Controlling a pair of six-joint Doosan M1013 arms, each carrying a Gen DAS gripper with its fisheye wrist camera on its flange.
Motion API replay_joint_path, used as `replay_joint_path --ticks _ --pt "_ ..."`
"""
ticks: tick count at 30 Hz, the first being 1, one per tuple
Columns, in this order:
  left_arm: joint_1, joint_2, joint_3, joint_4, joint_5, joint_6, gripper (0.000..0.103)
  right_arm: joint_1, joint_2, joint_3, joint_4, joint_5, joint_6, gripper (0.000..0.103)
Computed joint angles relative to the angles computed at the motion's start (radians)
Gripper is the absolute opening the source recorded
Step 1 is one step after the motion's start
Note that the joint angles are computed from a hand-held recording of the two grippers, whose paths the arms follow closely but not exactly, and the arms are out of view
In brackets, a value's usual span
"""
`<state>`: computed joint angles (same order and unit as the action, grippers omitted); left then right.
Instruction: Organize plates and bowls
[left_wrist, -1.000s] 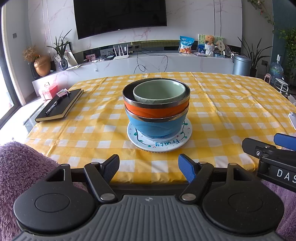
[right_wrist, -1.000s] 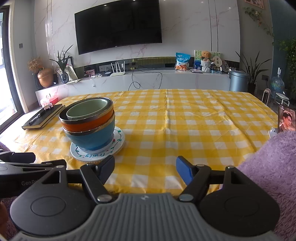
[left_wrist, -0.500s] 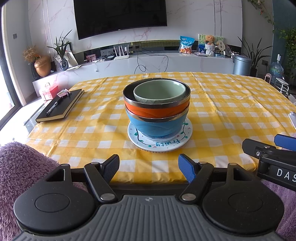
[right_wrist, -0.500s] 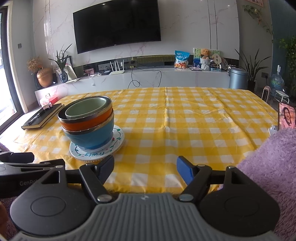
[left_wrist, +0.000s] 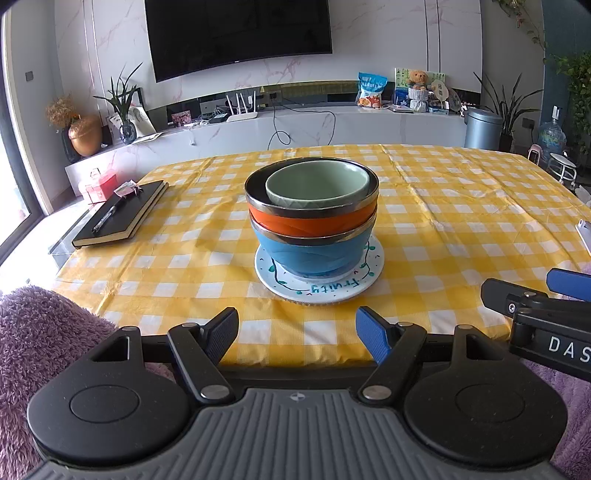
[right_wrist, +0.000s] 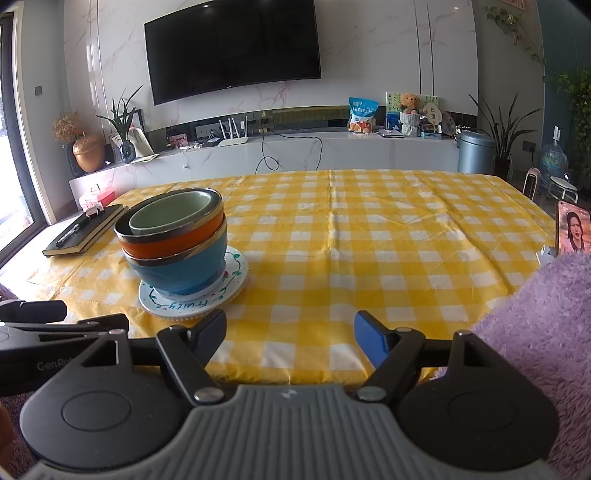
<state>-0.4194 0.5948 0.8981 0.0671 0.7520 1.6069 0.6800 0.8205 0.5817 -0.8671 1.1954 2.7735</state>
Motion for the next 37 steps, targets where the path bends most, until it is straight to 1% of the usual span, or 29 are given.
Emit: replay_joint_path --ticks 17,37 --pt "-0.002 -0.001 -0.001 0.004 0.0 0.003 0.085 -0.004 0.003 -0.008 0.023 0.009 -0.005 0.076" --pt "0.002 -0.007 0.011 -0.009 -0.023 0.0 0.085 -0.006 0.006 -0.014 0.037 0.021 -0.01 0.077"
